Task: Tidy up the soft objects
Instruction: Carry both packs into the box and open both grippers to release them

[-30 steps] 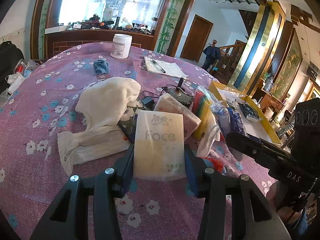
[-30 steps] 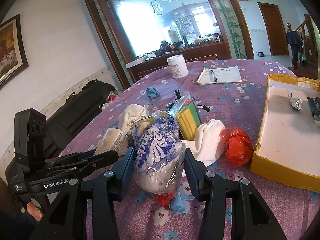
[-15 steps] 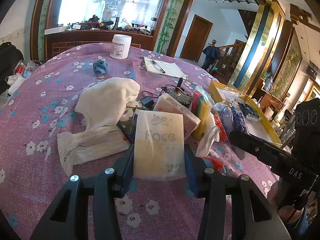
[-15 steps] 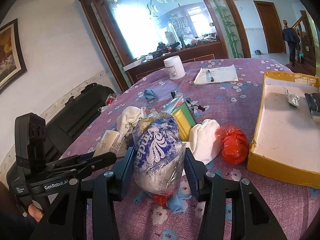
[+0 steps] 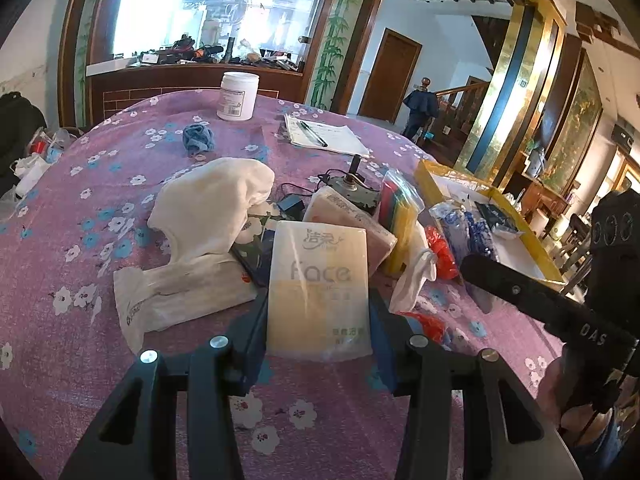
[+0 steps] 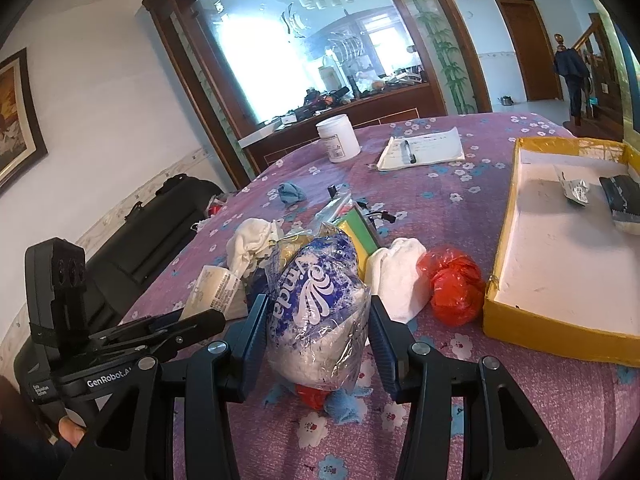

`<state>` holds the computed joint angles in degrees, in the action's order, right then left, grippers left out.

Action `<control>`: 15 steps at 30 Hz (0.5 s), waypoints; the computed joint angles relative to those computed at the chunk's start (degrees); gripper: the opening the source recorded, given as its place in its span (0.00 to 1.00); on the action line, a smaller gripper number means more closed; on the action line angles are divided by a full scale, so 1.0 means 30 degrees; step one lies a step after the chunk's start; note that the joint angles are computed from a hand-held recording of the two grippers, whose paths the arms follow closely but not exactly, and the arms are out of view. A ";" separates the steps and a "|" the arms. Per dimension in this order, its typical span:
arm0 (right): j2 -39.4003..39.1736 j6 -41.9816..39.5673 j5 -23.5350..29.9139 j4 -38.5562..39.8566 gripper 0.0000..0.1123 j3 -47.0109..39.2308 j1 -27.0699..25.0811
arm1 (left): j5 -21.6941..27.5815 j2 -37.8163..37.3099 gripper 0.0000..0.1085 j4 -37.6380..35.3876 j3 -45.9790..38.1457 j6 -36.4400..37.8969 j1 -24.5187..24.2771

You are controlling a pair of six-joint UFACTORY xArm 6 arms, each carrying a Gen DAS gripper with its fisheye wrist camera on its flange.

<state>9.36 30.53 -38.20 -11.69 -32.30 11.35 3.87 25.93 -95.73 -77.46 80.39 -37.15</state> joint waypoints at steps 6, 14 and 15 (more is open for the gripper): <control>-0.0639 0.0792 -0.0505 -0.0542 0.46 0.0858 -0.0572 | -0.0388 -0.0182 0.41 0.2312 0.0394 -0.1891 -0.0585; -0.2981 0.1222 -0.1746 -0.0484 0.46 0.2922 -0.2490 | 0.0272 -0.0825 0.41 0.7204 0.0419 -0.5877 -0.1708; -0.3338 0.1282 -0.1825 -0.0526 0.46 0.3167 -0.2831 | 0.0942 -0.0766 0.41 0.8582 0.0146 -0.7216 -0.1738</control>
